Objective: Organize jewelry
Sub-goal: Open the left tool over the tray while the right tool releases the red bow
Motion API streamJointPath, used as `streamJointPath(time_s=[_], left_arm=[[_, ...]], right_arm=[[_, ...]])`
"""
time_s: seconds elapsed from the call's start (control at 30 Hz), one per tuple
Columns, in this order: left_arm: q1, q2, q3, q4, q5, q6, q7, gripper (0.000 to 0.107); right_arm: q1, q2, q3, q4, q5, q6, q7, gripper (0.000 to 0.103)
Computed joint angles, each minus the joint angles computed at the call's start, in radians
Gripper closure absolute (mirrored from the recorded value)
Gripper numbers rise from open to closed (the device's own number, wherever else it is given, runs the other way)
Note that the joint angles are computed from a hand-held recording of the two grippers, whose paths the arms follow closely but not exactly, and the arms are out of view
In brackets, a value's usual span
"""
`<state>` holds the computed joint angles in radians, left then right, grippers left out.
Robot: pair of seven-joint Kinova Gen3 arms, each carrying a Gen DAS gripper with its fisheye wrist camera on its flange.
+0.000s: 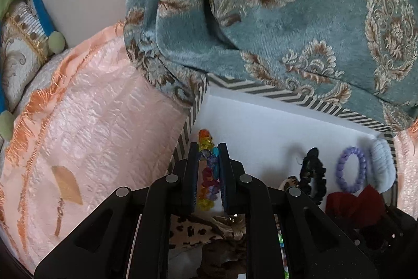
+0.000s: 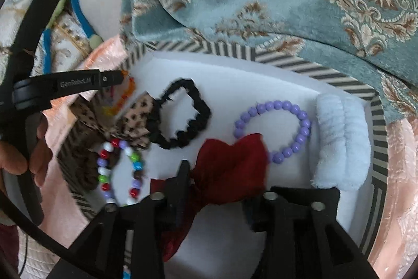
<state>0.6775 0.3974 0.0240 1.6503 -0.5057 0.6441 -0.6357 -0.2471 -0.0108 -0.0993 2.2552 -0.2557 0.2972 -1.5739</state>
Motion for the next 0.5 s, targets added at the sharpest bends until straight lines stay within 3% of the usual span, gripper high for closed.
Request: streamJointPath(time_s=[0.1, 0.2, 0.33, 0.5], left_arm=[[-0.001, -0.004, -0.001, 0.015, -0.002, -0.02, 0.003, 0.091], [0.008, -0.023, -0.006, 0.033, -0.01, -0.019, 0.022, 0.072], [0.004, -0.071, 0.006, 0.073, -0.005, -0.038, 0.046, 0.058], [0.037, -0.144, 0.03, 0.123, -0.068, -0.012, 0.115, 0.055]], right_arm=[[0.002, -0.052, 0.001, 0.027, 0.0, -0.01, -0.01, 0.056], [0.001, -0.117, 0.006, 0.051, 0.01, 0.0, -0.033, 0.054], [-0.016, -0.196, 0.029, 0.09, 0.002, 0.02, -0.07, 0.046], [0.005, -0.288, -0.023, 0.123, 0.043, 0.049, -0.172, 0.046]])
